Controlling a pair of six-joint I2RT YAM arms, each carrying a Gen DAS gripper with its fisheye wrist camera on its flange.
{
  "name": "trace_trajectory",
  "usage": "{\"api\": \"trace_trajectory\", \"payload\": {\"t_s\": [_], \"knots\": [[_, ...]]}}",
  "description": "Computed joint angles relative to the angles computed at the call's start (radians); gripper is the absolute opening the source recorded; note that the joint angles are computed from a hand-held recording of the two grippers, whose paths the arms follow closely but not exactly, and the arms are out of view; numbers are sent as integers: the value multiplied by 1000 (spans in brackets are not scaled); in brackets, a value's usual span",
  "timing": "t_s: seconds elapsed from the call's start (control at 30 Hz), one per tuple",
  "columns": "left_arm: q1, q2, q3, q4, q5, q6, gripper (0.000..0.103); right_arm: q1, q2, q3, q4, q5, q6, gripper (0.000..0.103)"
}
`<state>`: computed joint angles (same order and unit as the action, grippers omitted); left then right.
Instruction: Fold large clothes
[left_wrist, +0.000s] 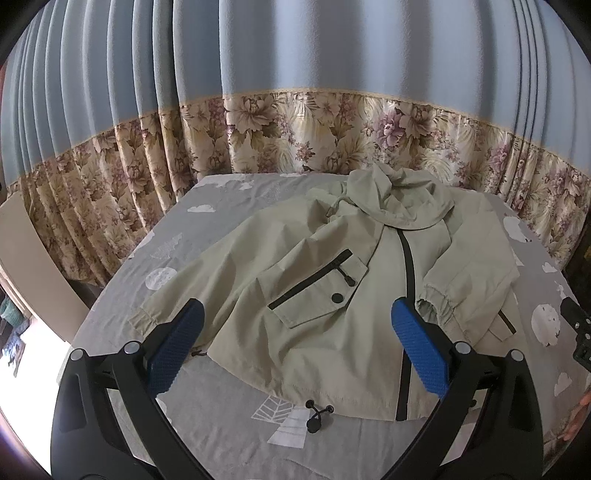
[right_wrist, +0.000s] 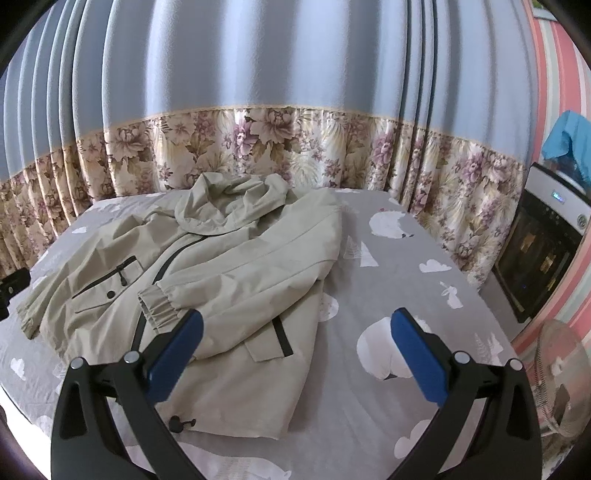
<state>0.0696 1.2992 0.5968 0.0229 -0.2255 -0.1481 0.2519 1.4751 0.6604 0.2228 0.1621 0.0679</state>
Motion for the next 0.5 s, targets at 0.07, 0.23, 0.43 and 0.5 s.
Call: {"api": "trace_trajectory", "payload": {"t_s": [0.07, 0.23, 0.43, 0.5], "knots": [[3, -16, -24, 28, 3, 15, 100, 6, 4, -2, 5, 31, -20, 101], [7, -38, -73, 87, -33, 49, 100, -11, -18, -9, 4, 62, -43, 101], [77, -9, -64, 51, 22, 32, 100, -40, -30, -14, 33, 20, -55, 101], [131, 7, -72, 68, 63, 12, 100, -41, -16, -9, 50, 19, -60, 101]]}}
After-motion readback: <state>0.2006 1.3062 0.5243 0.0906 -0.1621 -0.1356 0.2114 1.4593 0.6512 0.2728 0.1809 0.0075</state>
